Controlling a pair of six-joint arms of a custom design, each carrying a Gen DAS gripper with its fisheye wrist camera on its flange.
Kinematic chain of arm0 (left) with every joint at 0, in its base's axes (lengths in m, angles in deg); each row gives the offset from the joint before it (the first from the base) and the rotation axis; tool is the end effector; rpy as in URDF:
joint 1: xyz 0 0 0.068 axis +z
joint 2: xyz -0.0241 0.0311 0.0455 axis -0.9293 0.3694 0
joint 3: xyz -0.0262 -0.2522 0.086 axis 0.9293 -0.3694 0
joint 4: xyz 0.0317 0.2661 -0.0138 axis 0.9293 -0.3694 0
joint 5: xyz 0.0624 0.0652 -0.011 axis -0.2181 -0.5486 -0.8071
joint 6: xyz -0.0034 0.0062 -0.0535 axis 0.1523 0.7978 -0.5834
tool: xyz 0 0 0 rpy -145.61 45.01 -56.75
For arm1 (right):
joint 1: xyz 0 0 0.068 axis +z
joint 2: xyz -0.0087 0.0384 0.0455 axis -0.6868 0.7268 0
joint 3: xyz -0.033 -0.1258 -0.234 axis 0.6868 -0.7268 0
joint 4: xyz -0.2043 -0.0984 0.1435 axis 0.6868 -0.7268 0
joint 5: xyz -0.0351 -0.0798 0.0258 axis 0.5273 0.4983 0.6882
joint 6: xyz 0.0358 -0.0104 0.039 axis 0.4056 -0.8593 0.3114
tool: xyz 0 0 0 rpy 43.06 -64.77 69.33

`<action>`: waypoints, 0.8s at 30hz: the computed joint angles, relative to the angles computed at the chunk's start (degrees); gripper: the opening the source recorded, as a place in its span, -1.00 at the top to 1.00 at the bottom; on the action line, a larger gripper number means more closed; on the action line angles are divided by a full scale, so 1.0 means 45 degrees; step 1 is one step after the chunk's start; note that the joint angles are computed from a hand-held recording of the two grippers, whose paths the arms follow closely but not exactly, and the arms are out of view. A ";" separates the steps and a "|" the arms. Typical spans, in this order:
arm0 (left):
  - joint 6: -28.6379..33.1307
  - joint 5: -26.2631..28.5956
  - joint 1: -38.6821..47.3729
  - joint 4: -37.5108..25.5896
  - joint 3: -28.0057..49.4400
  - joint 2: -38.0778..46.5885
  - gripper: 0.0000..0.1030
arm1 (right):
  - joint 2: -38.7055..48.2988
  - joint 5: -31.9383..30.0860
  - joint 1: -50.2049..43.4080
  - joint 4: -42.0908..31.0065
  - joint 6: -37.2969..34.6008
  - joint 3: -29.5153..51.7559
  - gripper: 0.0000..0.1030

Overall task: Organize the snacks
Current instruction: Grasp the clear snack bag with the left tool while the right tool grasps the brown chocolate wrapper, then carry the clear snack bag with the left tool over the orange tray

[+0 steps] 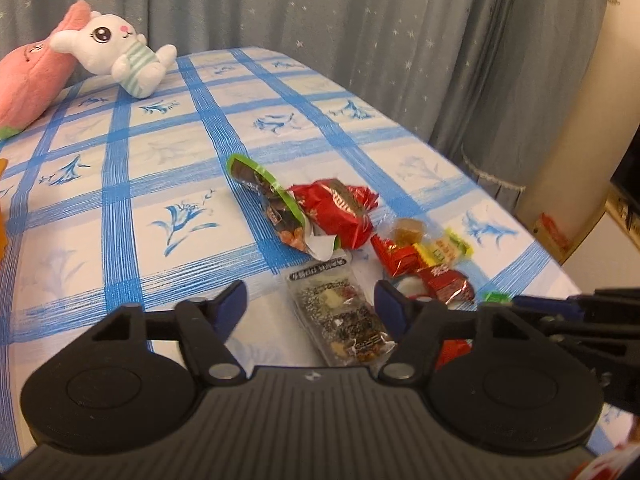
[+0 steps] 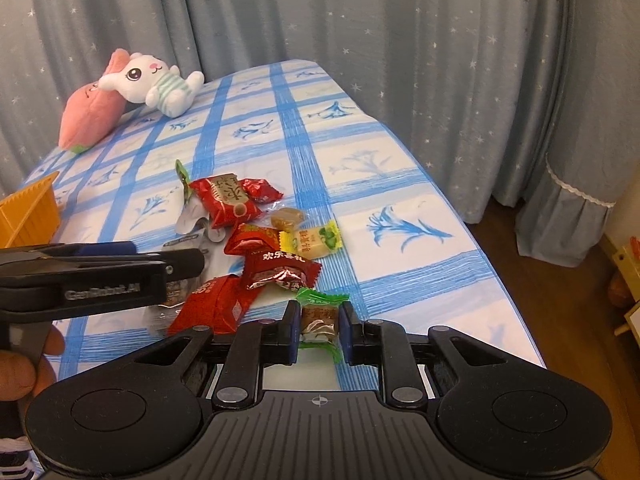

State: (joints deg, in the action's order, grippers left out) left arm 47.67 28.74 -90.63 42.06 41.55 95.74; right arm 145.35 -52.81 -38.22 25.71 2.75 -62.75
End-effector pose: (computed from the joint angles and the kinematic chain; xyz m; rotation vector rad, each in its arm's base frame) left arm 0.3116 -0.1410 0.0493 0.8589 2.2496 -0.5039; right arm 0.1723 0.0083 0.0584 0.5762 2.3304 0.0239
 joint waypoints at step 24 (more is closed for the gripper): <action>0.2212 0.0111 0.0486 0.0400 -0.1239 -0.0619 0.34 | -0.0998 0.0183 0.0316 -0.0571 0.0456 -0.0101 0.60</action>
